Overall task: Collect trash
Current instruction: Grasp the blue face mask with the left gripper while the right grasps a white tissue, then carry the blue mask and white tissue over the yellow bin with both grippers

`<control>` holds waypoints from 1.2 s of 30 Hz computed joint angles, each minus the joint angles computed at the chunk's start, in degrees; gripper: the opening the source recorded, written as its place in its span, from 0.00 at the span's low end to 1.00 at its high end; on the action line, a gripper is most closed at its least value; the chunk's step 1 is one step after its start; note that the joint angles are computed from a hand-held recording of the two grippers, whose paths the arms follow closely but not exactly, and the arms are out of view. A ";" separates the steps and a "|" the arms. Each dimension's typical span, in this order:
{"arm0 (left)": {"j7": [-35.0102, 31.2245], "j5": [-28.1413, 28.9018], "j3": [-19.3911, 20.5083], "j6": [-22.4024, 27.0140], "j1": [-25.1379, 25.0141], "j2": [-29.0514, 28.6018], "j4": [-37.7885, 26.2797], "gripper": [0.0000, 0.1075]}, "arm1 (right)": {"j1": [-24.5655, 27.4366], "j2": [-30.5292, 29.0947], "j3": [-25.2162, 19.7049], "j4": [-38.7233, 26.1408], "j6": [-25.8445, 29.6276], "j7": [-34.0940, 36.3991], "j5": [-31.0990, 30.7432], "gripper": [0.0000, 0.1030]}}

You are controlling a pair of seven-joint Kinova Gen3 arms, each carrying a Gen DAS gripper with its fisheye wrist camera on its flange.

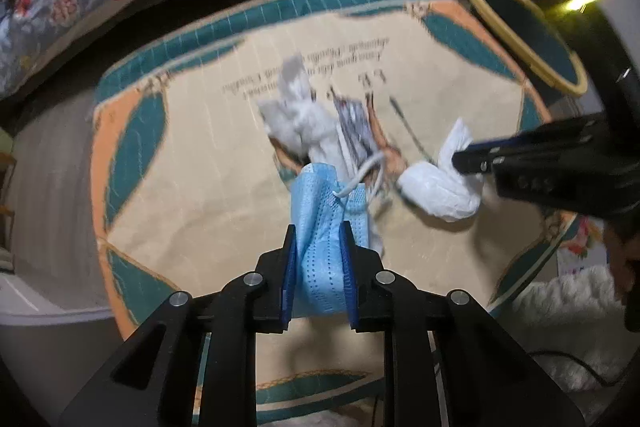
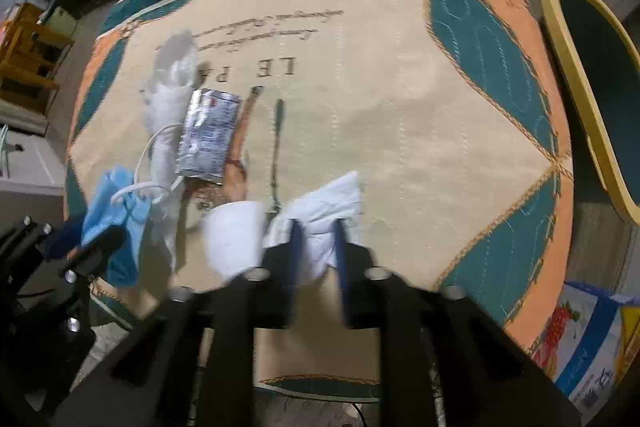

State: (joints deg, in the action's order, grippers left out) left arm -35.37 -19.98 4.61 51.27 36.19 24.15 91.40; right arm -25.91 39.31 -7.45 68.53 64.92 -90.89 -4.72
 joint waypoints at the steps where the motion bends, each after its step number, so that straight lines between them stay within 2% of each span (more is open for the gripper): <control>1: 0.70 -0.87 -0.36 -0.28 0.58 -0.54 0.17 0.20 | -0.29 -0.50 0.09 0.41 -0.62 0.14 0.43 0.01; 8: 7.46 -10.03 -1.65 -0.65 4.35 -3.64 0.10 0.20 | 2.59 -4.57 -1.17 3.92 -5.96 0.84 -3.02 0.00; 15: 12.46 -14.73 -1.29 -0.74 4.08 -5.24 0.30 0.20 | 3.39 -4.69 -0.51 3.36 -6.11 0.73 -3.17 0.00; 19: 13.77 -17.07 -0.98 -0.96 4.17 -5.12 -0.49 0.20 | 5.32 -6.31 -1.08 3.28 -8.14 1.33 -4.92 0.00; 28: 14.72 -18.88 -0.90 -2.44 3.32 -5.12 -2.06 0.20 | 8.72 -10.63 -1.29 3.23 -12.00 4.25 -7.28 0.00; 36: 11.49 -18.34 -1.20 -2.98 4.03 -1.75 -7.71 0.20 | 12.87 -13.82 -1.46 3.79 -15.36 8.03 -9.99 0.00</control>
